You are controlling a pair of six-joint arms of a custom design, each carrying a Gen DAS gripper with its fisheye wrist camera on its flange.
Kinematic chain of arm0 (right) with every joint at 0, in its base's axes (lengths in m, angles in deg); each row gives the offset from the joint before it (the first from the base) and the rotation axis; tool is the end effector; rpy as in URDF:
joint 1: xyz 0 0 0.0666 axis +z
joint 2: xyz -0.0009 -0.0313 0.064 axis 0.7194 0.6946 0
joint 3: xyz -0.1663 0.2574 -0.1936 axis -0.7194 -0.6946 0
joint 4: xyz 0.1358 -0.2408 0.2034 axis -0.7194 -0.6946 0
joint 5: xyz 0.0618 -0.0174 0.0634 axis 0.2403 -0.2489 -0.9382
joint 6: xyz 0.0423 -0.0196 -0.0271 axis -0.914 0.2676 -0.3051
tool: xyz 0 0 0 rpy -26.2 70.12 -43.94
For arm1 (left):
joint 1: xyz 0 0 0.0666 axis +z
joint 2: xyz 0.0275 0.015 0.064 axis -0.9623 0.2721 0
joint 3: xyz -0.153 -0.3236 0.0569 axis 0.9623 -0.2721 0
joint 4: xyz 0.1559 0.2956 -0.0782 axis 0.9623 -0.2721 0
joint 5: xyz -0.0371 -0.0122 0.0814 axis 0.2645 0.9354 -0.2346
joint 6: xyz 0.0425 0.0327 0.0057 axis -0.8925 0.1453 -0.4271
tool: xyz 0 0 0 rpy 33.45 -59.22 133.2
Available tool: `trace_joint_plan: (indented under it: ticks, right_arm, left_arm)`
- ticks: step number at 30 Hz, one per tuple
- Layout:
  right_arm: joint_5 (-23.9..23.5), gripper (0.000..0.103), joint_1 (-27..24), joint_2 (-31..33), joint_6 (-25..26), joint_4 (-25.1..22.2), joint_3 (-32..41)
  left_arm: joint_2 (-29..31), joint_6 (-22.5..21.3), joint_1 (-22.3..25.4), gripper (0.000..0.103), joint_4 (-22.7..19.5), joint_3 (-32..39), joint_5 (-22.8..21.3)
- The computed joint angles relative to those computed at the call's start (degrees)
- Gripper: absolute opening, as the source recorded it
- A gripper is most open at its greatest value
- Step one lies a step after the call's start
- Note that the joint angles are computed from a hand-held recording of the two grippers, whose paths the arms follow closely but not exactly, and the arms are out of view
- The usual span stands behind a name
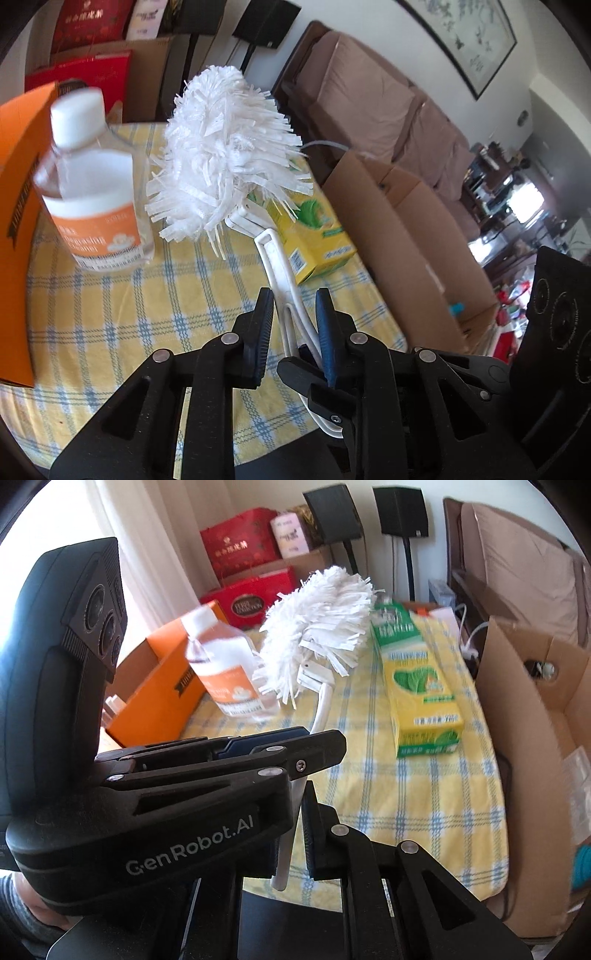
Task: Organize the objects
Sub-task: 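Lift the feather duster and carry it over the orange box with the right gripper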
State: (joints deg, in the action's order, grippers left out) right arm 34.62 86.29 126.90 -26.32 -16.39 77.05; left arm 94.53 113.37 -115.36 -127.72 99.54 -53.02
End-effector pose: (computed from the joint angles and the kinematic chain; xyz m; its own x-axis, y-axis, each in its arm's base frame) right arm 0.3473 0.2885 0.3351 -0.7540 -0.0454 -0.6554 -0.2685 0.9318 0.2444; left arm 0.3824 -0.3437 0.3498 -0.8193 0.1339 -0.5575 0.4236 0.7967 -0.4311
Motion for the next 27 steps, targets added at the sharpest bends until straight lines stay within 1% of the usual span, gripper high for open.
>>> trace_joint_plan:
  ticks: [8,14,20,27]
  right_arm:
    - [6.31,0.010,3.63,-1.00,2.83,-3.01,4.93]
    - [7.44,0.010,5.33,0.47,6.20,-5.23,10.20]
    - [7.39,0.010,7.13,4.73,9.18,-7.06,17.08]
    - [4.04,0.010,8.23,11.55,11.63,-9.08,26.35]
  left_arm:
    - [-4.45,0.12,1.50,0.021,1.08,-0.02,-0.28]
    - [-7.79,0.99,4.11,0.021,2.65,-1.41,-0.07]
    - [-10.12,2.16,7.72,0.021,3.78,-2.84,0.30]
    - [-12.76,3.64,12.79,0.021,4.61,-5.40,0.49]
